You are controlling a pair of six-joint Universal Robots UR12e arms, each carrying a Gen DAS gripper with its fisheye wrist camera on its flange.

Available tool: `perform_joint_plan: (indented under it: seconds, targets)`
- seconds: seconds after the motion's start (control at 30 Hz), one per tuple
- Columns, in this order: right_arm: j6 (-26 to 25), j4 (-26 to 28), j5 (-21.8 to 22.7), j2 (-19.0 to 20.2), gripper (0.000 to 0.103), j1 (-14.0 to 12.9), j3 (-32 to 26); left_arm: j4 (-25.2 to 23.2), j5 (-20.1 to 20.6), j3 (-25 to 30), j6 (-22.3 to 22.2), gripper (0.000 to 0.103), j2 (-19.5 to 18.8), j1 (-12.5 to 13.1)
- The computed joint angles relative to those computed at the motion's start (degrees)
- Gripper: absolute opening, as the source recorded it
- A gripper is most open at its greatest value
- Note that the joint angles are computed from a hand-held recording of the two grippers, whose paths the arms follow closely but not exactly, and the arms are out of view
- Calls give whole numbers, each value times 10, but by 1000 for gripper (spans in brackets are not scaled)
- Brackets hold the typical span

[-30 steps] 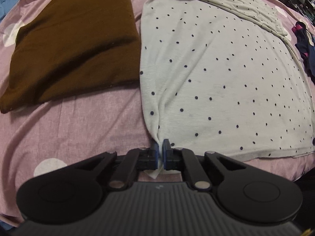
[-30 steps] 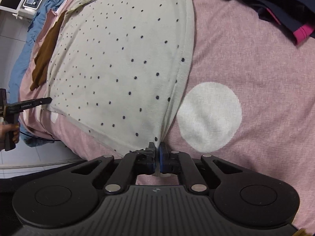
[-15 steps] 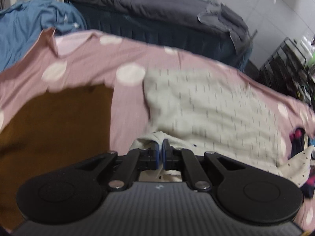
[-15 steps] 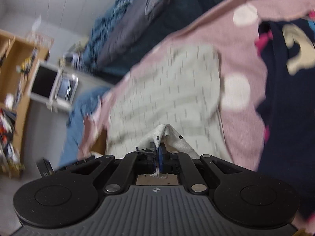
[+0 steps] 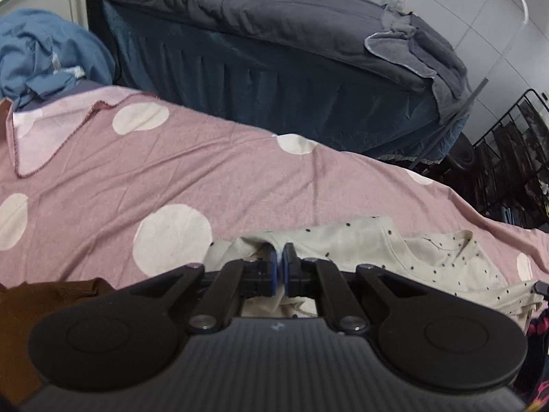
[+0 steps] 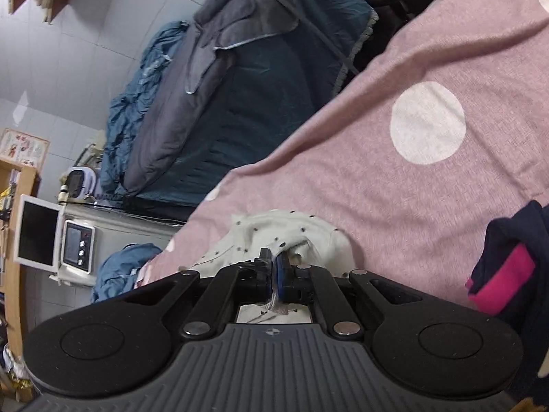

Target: Fold small clothes

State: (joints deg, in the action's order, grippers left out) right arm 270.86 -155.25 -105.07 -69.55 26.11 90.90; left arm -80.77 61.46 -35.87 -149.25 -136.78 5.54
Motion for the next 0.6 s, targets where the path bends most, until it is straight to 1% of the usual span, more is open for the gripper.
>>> perform_joint_plan:
  seconds: [0.03, 0.07, 0.1, 0.13, 0.17, 0.2, 0.23, 0.27, 0.3, 0.33, 0.37, 0.4, 0.43, 0.47, 0.5, 0.53, 0.57, 0.6]
  targets:
    - [11, 8, -2, -1, 9, 0, 0, 2, 12, 6, -17, 6, -5, -1]
    - [20, 12, -7, 0, 19, 0, 0, 7, 22, 10, -32, 9, -9, -2]
    - [30, 23, -20, -1, 23, 1, 0, 18, 32, 9, -43, 13, -11, -2]
    - [35, 45, -44, 0, 28, 3, -6, 35, 51, 9, -56, 35, -11, -2]
    - [30, 68, -67, -2, 27, 8, -12, 56, 76, 3, -70, 63, -9, -4]
    - [12, 88, -90, -2, 27, 12, -20, 88, 92, -12, -76, 71, -1, -5]
    - [-19, 92, -102, 0, 27, 16, -26, 122, 87, -36, -65, 77, 11, -2]
    - [-73, 81, -102, 2, 27, 17, -29, 138, 67, -56, -42, 77, 23, 1]
    - [-133, 85, -96, 8, 27, 21, -42, 139, 44, -72, -9, 77, 34, 5]
    - [-193, 99, -90, 17, 27, 27, -61, 135, 21, -91, 32, 76, 48, 9]
    - [-253, 111, -83, 26, 27, 34, -79, 144, 7, -122, 78, 75, 67, 10]
    - [-313, 112, -74, 35, 27, 39, -92, 157, 3, -156, 121, 74, 87, 10]
    - [-359, 110, -59, 44, 26, 44, -104, 170, 8, -190, 164, 71, 106, 9]
    - [-380, 114, -46, 53, 26, 47, -114, 190, 16, -224, 198, 70, 123, 7]
    - [-395, 134, -41, 63, 26, 51, -128, 217, 29, -259, 222, 70, 139, 3]
    - [-410, 169, -49, 75, 26, 56, -147, 242, 43, -285, 235, 70, 149, 0]
    - [-425, 193, -59, 85, 26, 61, -160, 270, 62, -310, 242, 70, 157, -5]
    - [-430, 206, -65, 93, 26, 63, -168, 290, 81, -328, 243, 70, 161, -10]
